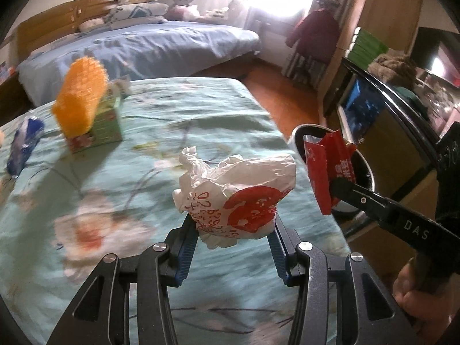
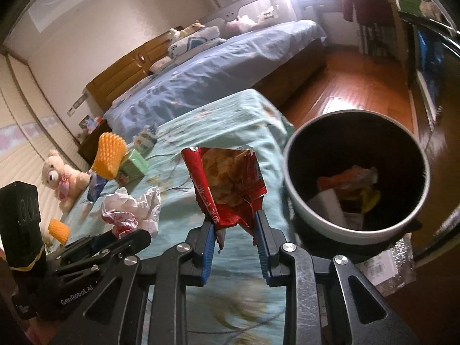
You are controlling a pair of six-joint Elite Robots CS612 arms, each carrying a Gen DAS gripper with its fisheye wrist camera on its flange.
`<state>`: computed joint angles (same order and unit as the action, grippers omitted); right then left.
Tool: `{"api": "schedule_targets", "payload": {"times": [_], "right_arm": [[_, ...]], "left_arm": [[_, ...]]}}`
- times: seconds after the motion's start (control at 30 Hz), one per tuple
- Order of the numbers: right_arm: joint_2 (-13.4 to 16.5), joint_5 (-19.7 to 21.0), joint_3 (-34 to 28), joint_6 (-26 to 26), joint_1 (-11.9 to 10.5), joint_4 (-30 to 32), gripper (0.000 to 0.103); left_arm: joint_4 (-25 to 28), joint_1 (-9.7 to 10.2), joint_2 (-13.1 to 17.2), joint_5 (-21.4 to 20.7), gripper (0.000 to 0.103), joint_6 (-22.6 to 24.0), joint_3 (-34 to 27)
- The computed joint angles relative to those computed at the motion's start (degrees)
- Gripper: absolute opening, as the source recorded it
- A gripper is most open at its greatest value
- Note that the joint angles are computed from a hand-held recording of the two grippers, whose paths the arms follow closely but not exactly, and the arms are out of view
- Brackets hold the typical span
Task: Collect trash
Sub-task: 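Carry the white bag with the left tool while the right tool carries the red wrapper to the bin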
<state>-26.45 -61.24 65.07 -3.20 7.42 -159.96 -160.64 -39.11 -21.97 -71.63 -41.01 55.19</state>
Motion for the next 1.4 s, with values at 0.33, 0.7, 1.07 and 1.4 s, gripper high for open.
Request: {"api": "schedule_targets", "payload": {"times": [0.33,0.7,1.07,1.4], "right_arm": [[-0.09,-1.72,0.47,2.69,-1.52,-1.74,0.026],[0.37,-3.91,-0.39,4.94,-2.69,-3.03,0.026],[1.38,-5.97,-2.18,6.27,-3.37,-2.22,0.026],[2.77,-7.36,-4.84,6.75,-3.6,-0.32,0.026]], "left_arm": [[4.25,-0.08,3.77,-2.12,0.045,3.43,-7.87],[8.74,-0.14,7.67,-3.41,0.045,6.02,-16.19],[13.42,0.06,12.12,-4.42,0.046,8.7,-25.54],[21.97,0.31,19.32,-5.2,0.046,10.66,-40.59]]}}
